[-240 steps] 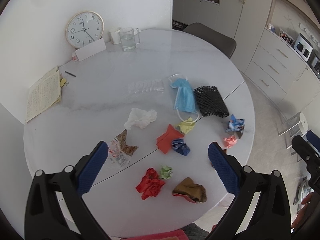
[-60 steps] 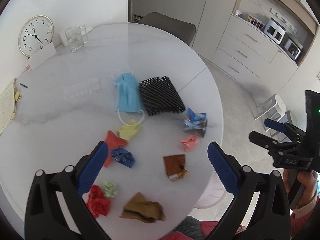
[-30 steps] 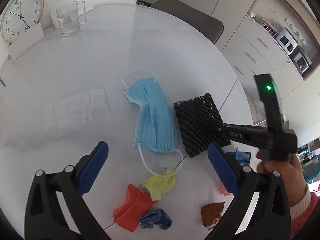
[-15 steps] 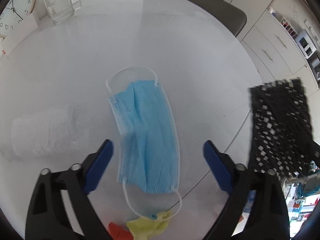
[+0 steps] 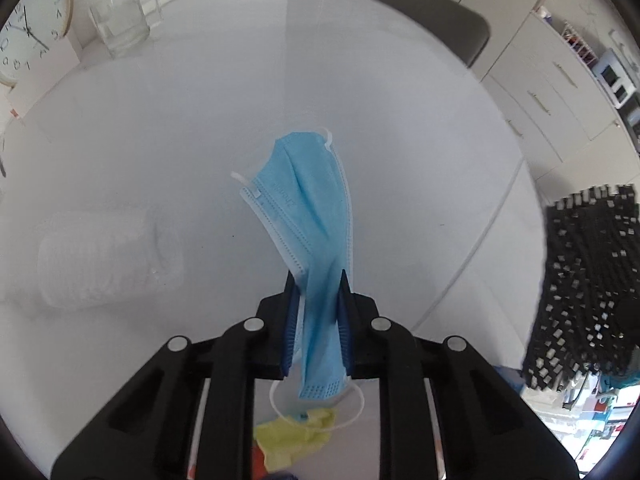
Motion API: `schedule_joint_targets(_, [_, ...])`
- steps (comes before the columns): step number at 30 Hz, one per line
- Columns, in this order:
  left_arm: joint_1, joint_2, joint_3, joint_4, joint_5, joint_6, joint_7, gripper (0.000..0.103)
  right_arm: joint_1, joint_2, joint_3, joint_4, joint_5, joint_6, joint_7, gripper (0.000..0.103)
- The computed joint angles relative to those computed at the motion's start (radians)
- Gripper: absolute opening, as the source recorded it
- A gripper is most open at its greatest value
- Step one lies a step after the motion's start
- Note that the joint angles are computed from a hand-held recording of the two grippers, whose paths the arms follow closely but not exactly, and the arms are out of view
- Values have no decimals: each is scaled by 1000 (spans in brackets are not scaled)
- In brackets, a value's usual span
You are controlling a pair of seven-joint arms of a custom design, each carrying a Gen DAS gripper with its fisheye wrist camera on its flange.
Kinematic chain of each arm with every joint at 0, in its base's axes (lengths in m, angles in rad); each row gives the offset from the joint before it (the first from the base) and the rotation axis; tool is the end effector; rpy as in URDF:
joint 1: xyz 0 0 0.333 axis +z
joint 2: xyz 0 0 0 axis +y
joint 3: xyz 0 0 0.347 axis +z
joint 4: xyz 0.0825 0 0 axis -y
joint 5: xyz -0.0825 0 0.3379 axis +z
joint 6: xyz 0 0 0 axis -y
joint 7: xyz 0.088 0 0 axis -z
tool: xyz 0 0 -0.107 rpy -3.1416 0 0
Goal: Collect trash
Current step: 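Release the mesh net and blue mask into the pink bin with both grippers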
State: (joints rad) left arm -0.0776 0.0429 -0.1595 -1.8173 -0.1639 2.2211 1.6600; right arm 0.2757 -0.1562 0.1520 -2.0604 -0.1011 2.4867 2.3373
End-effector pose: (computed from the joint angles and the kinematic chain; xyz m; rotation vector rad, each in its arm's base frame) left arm 0.5482 -0.1359 0.5905 -1.8231 2.3456 -0.5616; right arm 0.4585 0.2158 0.6140 -1.5592 2.0530 -0.2829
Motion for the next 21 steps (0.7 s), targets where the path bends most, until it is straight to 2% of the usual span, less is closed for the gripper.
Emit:
schedule_joint_targets(6, [-15,-164,15,-76,-45,-22,65,18,-1,-102,21,-65,-11,-12,-9,15])
schedule_joint_targets(11, [-69,-306,46,-144,-101,-61,99,18,-15,-239,51,-156,4,-46,-34,15])
schedule_joint_targets(14, [-119,-399,66,-194,-158,-86,131,18,-34,-343,74,-214,11,-97,-43,16])
schedule_joint_targets(21, [-283,-548,51,-345,-273,-100,159,18,-72,-606,103,-402,73,-252,-42,17])
